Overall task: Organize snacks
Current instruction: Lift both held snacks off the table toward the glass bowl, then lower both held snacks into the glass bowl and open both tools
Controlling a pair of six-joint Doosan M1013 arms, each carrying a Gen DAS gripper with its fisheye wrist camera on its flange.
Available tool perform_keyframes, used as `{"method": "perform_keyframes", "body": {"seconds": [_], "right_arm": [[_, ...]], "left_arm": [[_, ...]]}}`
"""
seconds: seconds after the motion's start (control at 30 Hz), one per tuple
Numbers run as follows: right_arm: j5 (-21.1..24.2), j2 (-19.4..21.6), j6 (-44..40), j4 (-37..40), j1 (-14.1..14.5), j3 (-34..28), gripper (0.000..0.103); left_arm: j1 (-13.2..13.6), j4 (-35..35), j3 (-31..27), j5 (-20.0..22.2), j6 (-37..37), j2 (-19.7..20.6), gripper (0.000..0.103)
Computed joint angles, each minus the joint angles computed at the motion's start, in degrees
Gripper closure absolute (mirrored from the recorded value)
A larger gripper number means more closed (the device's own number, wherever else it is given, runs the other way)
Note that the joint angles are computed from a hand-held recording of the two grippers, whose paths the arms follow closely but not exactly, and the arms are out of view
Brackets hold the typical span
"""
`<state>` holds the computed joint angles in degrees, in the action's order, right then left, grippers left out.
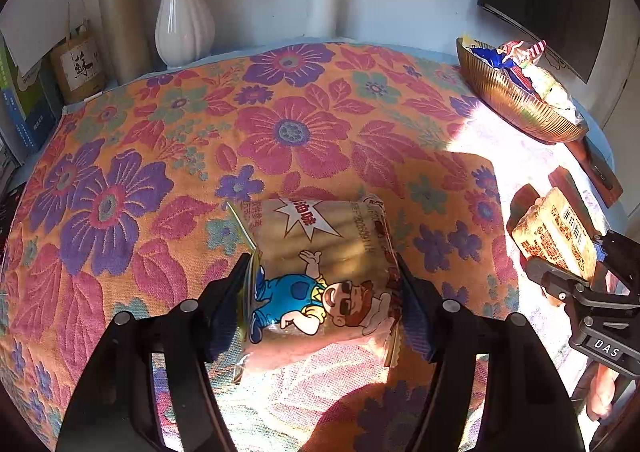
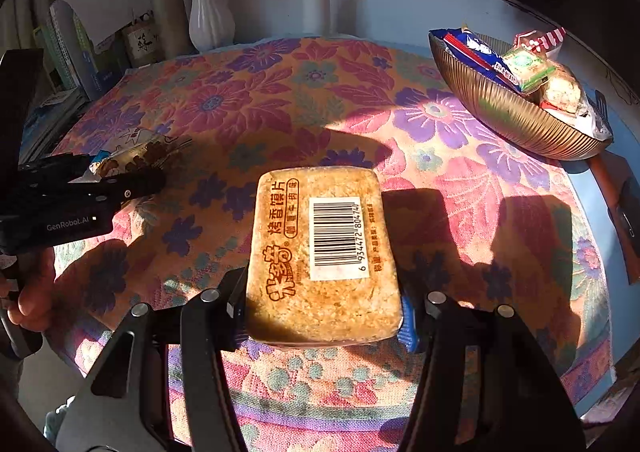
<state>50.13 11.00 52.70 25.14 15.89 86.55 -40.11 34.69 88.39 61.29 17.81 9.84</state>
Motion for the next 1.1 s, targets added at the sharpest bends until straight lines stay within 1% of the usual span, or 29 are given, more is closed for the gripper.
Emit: {"method": "perform_keyframes", "body": {"seconds": [0.07, 0.17, 0.23, 0.33, 0.43, 0.5, 0.57, 0.63, 0.73, 0.83, 0.9, 0.97, 1.0, 1.03, 1.07, 1.1], "right_arm": [[0.8, 0.0, 0.1, 2.6, -1.4, -0.5, 0.047], [1.5, 0.5, 2.8, 5.1, -4.1, -2.8, 0.047], [2.1, 1.1, 2.7, 8.4, -6.4, -4.8, 0.047], [2.3, 2.5, 2.1, 13.7, -9.7, -8.1, 0.047], [1.9, 5.1, 6.3, 13.1, -11.3, -12.7, 0.046], [2.0, 7.3, 9.8, 11.5, -11.8, -16.1, 0.046], [2.0, 9.3, 13.0, 10.5, -12.2, -19.5, 0.046], [1.8, 11.1, 15.0, 11.7, -12.8, -22.2, 0.046], [1.2, 13.6, 17.8, 13.0, -12.9, -25.8, 0.046], [1.6, 16.2, 20.4, 12.7, -12.5, -29.7, 0.046], [2.1, 17.6, 22.5, 12.7, -12.1, -31.9, 0.046], [0.5, 18.1, 22.8, 14.2, -11.7, -32.4, 0.046], [-0.7, 18.4, 23.7, 13.5, -11.2, -32.7, 0.046], [-1.4, 18.8, 25.5, 11.1, -10.7, -33.6, 0.04], [-1.6, 19.2, 27.0, 8.8, -10.2, -34.3, 0.031], [-1.2, 19.6, 27.7, 7.6, -10.1, -35.1, 0.017]], "left_arm": [[-0.5, 1.0, -1.0, -1.3, 2.2, 0.3, 0.037], [-0.2, 0.8, -3.9, -5.4, 6.5, 1.2, 0.037], [0.4, 0.2, -7.0, -7.3, 10.6, 2.5, 0.037], [1.6, -0.6, -13.5, -9.5, 17.3, 5.7, 0.037], [3.0, -0.3, -19.5, -14.2, 23.4, 8.9, 0.037], [4.2, -1.7, -24.3, -15.7, 27.2, 11.7, 0.037], [5.3, -4.3, -29.5, -15.7, 30.9, 14.8, 0.037], [6.7, -7.9, -34.4, -15.7, 34.4, 17.7, 0.037], [8.7, -14.7, -40.1, -15.8, 38.7, 21.1, 0.037], [10.0, -17.3, -42.9, -17.0, 37.7, 23.2, 0.037], [10.0, -15.8, -44.8, -16.0, 37.8, 24.8, 0.037], [9.8, -13.5, -47.5, -14.0, 38.5, 26.9, 0.036], [9.9, -13.4, -49.3, -12.7, 39.3, 28.2, 0.035], [10.1, -15.3, -51.7, -11.2, 40.9, 29.7, 0.035], [10.6, -18.9, -54.3, -9.3, 43.3, 31.4, 0.029], [11.1, -21.8, -57.5, -6.4, 45.5, 33.3, 0.011]]}}
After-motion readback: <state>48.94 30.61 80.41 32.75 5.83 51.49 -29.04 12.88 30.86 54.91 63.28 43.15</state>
